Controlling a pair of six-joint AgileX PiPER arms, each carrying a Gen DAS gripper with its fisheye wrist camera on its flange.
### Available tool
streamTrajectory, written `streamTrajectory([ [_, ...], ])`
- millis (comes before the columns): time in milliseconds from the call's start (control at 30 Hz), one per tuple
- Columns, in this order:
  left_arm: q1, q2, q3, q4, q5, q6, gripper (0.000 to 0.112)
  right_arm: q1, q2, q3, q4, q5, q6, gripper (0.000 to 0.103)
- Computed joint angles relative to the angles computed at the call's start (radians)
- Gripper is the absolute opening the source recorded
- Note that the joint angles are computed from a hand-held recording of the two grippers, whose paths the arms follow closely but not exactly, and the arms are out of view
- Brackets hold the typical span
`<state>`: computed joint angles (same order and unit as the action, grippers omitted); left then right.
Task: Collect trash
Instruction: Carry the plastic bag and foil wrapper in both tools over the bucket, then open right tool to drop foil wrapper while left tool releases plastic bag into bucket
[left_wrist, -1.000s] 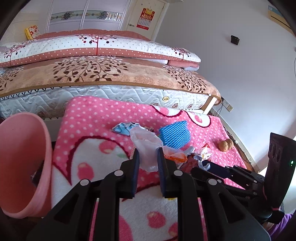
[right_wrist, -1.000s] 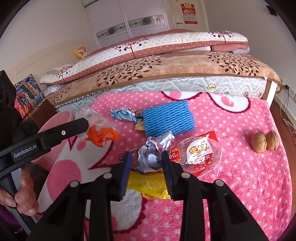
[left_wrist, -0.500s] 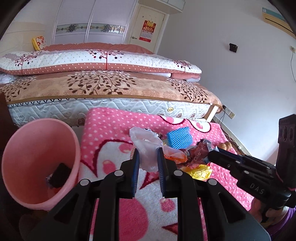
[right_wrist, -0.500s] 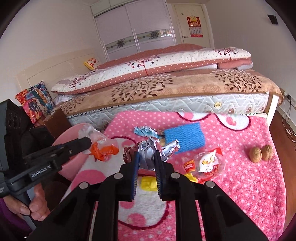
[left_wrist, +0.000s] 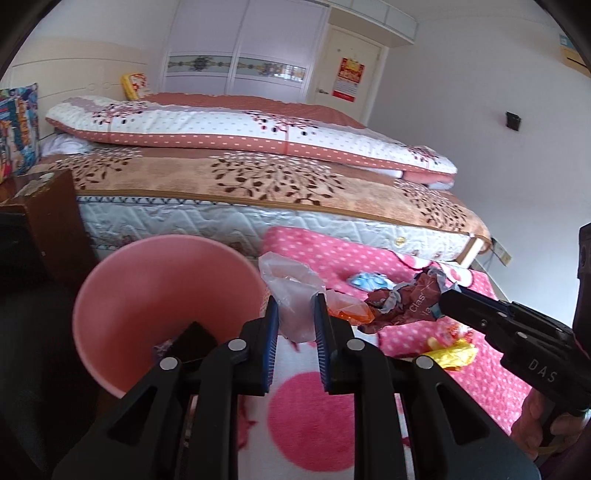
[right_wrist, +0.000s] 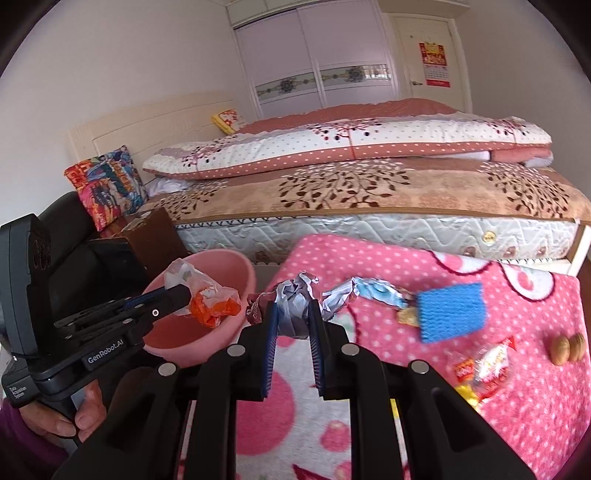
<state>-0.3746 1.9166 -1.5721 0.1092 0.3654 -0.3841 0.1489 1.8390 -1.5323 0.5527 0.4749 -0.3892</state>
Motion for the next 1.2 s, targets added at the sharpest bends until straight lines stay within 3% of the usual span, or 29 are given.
streamTrajectory([
  [600, 0.108, -0.027, 0.091, 0.182, -0.023, -0.174, 0.018, 0.187, 0.232, -0.368, -0.230, 0.122, 0.122, 0.016],
  [1200, 0.164, 0.003, 0.086, 0.164, -0.013, -0.159, 0.018, 0.231, 0.533, -0.863, -0.306, 0.397, 0.177, 0.017],
])
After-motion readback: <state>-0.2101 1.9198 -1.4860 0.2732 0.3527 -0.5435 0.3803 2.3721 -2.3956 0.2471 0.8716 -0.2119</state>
